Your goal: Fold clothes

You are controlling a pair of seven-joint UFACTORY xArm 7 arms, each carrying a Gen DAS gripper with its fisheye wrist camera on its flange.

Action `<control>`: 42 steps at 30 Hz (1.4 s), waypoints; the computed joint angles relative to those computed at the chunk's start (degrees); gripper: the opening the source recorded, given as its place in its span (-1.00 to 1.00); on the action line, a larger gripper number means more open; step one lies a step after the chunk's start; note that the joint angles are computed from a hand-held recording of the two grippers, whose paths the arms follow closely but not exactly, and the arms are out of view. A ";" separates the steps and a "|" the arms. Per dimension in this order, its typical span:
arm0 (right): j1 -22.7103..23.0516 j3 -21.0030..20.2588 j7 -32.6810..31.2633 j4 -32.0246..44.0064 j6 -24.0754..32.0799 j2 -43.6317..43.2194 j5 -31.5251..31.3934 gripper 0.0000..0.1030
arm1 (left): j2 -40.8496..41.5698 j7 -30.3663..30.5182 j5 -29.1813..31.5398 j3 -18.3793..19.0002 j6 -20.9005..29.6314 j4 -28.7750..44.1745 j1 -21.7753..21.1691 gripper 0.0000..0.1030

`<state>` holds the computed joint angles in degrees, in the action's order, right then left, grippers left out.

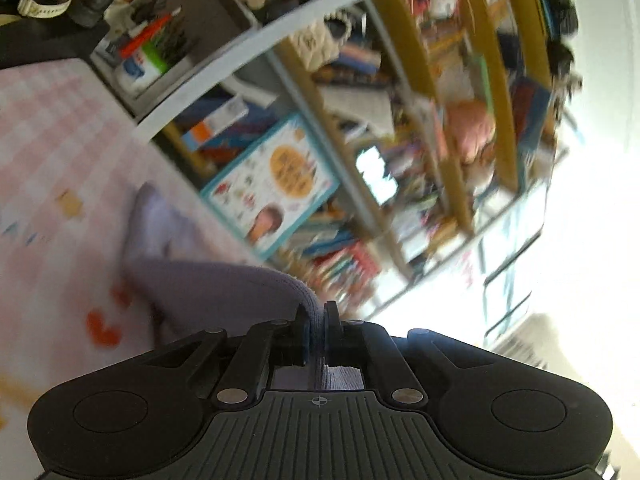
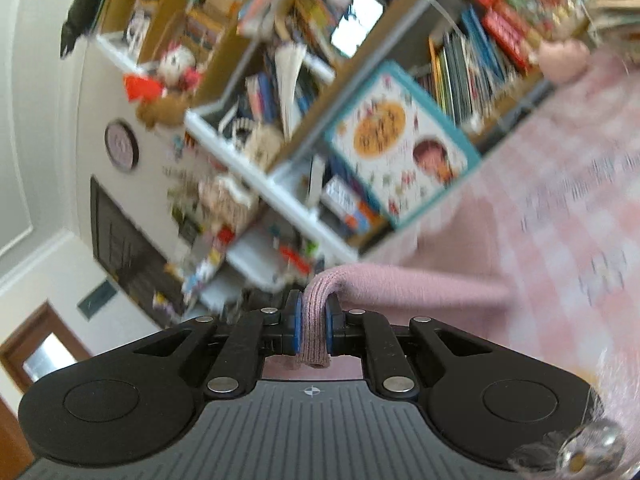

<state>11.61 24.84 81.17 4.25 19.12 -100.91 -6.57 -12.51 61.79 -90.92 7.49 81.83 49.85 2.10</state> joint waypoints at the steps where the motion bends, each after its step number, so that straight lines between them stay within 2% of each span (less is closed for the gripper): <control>1: -2.74 -1.26 -0.20 -0.10 -3.40 1.90 -0.24 -0.81 | 0.67 -0.42 -1.38 -0.69 -2.01 0.93 -0.38 -0.91; 4: -9.35 -5.49 -2.54 0.52 -13.12 10.47 -0.16 -0.81 | 2.87 -1.40 -3.77 -2.95 -9.04 4.21 -1.69 -0.91; 7: -14.15 -8.32 -6.86 3.11 -18.83 20.69 0.29 -0.81 | 6.65 -1.66 -4.40 -4.85 -13.35 8.56 -3.13 -0.91; 11: -18.20 -10.48 -11.43 5.35 -25.94 32.31 2.16 -0.81 | 11.72 -3.55 -3.71 -7.00 -18.32 14.04 -4.15 -0.91; 14: -19.44 -11.18 -13.28 6.43 -29.08 39.16 4.32 -0.81 | 14.95 -5.02 -2.24 -8.57 -21.96 16.94 -4.65 -0.91; 23: -17.55 -14.30 -19.92 6.96 -34.24 51.82 9.51 -0.80 | 22.36 -9.67 2.45 -11.84 -27.12 22.63 -4.30 -0.90; 26: -16.53 -15.70 -21.86 7.14 -34.80 54.71 11.11 -0.80 | 24.47 -11.21 4.42 -12.91 -28.87 24.66 -4.39 -0.87; 28: -15.58 -16.97 -22.99 7.28 -34.67 56.17 11.99 -0.79 | 25.57 -12.53 6.54 -13.46 -30.58 25.92 -4.52 -0.76; 30: -14.63 -18.28 -24.31 7.25 -34.84 57.18 12.49 -0.70 | 26.32 -13.70 8.61 -13.92 -32.01 26.98 -4.43 -0.36; 32: -14.56 -18.70 -25.95 7.25 -34.72 57.44 12.69 -0.59 | 26.26 -13.27 9.28 -14.27 -32.63 27.27 -3.81 -0.10; 34: -16.11 -17.57 -27.97 7.56 -33.51 56.49 12.67 -0.41 | 25.19 -9.11 8.16 -14.53 -33.70 26.65 -3.23 -0.04; 36: -19.57 -14.79 -30.34 8.37 -30.77 54.56 12.13 -0.07 | 23.70 -3.33 8.04 -14.54 -35.91 25.91 -3.45 -0.04; 39: -26.11 -9.75 -35.58 11.29 -22.86 51.82 7.96 -0.02 | 21.55 6.12 10.25 -14.67 -40.08 24.84 -4.97 -0.04; 42: -28.47 -7.41 -41.84 14.32 -17.90 51.97 1.57 0.00 | 20.57 13.12 12.92 -15.25 -44.23 24.20 -7.16 -0.04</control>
<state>-16.86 17.43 39.33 18.58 1.22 -48.94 -5.00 8.06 74.91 -78.00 -7.76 37.61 74.05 -5.06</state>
